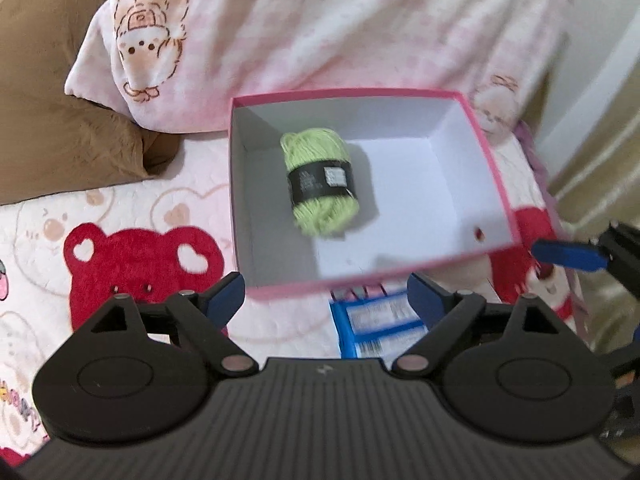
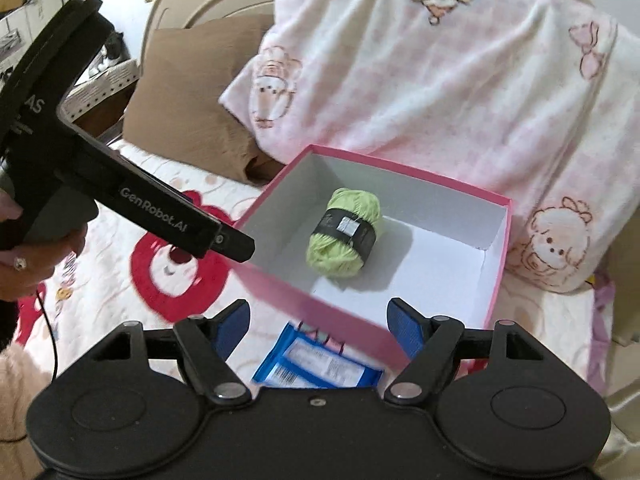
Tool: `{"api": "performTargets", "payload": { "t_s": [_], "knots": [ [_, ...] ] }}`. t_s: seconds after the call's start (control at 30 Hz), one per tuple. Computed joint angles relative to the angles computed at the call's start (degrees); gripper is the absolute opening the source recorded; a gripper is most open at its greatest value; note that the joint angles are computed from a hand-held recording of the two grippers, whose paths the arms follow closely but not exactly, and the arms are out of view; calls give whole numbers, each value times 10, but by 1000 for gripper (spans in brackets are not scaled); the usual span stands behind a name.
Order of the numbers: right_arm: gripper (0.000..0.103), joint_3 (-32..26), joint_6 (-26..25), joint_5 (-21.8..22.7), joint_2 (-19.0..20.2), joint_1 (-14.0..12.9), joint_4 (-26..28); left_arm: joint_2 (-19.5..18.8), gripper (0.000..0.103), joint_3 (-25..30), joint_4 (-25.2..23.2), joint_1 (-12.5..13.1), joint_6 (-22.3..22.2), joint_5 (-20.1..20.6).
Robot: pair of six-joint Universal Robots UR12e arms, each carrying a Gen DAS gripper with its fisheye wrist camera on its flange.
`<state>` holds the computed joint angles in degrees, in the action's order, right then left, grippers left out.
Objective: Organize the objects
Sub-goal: 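Open the left tool to release the yarn inside the box and withdraw, then move the left tool to the white-orange floss box and close on it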
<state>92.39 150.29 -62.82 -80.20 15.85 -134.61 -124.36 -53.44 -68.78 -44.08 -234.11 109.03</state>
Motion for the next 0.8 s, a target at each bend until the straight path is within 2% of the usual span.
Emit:
{"api": "performTargets", "payload": {
  "t_s": [0.07,0.27,0.3,0.33,0.37,0.57,0.8],
  "knots": [
    [81,3,-29,13,-15,-5,30,7,89,0,-1,-8,11,-8],
    [82,19,-74,15,-63,-20,99,15,92,15,-10,-35,33,-3],
    [85,22,-79,16,-69,-22,107,14,93,18,-13,-39,37,-2],
    [91,26,-83,18,-75,-25,113,13,93,23,-18,-43,41,0],
    [92,32,-88,22,-82,-29,116,12,93,27,-22,-47,43,2],
    [93,67,-127,46,-110,-49,134,12,97,16,-7,-65,52,-2],
    [93,111,-194,60,-127,-65,155,3,97,-13,21,-73,22,-24]
  ]
}}
